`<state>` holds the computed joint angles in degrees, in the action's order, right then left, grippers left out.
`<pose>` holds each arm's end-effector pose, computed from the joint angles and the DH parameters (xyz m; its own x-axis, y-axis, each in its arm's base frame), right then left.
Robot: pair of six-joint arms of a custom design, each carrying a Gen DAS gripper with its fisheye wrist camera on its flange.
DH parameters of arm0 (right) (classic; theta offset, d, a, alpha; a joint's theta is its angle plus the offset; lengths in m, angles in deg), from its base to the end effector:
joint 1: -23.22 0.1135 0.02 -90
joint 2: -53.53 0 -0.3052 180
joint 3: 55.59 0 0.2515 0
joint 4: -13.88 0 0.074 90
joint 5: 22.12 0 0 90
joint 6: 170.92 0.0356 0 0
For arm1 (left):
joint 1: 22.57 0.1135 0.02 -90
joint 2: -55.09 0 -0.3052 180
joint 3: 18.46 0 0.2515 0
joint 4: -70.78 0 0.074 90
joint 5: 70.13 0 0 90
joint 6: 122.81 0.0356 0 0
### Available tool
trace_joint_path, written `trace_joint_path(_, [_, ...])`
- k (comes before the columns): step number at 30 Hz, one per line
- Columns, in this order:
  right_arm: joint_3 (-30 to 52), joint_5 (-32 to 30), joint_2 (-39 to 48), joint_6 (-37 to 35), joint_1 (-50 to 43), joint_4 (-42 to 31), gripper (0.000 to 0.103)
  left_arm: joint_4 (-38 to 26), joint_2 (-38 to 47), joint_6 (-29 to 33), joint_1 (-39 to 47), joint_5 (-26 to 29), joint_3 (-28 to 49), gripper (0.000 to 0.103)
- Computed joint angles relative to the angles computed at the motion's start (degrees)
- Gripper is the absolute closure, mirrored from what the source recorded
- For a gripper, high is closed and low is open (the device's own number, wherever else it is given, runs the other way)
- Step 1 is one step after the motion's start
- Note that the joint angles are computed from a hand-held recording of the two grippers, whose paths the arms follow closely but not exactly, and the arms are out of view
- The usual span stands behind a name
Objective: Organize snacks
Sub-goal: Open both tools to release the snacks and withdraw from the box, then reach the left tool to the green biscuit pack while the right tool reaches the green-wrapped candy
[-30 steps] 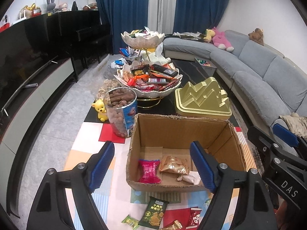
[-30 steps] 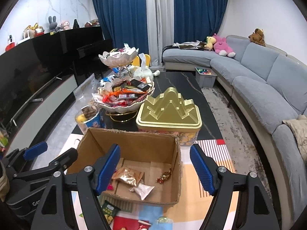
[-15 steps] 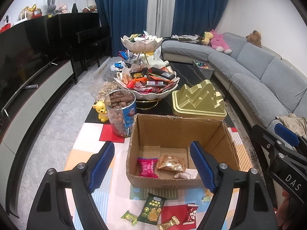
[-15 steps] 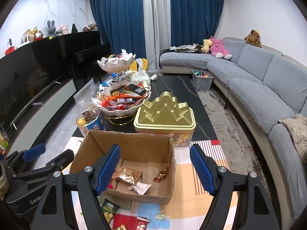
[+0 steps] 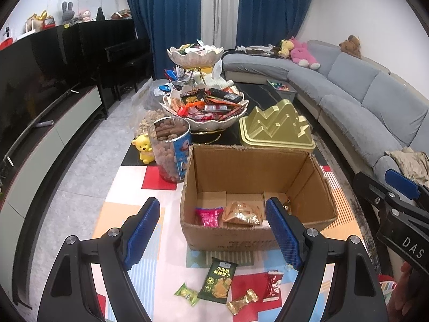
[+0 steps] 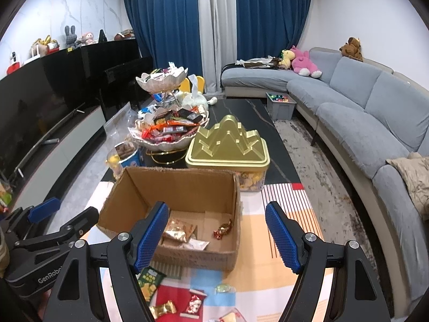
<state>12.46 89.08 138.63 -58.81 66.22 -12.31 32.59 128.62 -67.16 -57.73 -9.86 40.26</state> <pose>0.2373 0.2037 0.2704 -0.6310 -0.1086 -0.7682 -0.2220 0.9740 0.0447 0.2062 -0.1236 0.2581 -0.6835 -0.1179 -0.7203 -0.1570 0.9875 -0.0126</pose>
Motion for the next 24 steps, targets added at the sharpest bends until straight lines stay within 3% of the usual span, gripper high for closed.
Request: trace_joint_path(24, [-7.10,1.38,0.20,4.71,3.91,0.72,0.027,5.94,-0.15,-0.49,-3.88,0.15,-9.19,0.022])
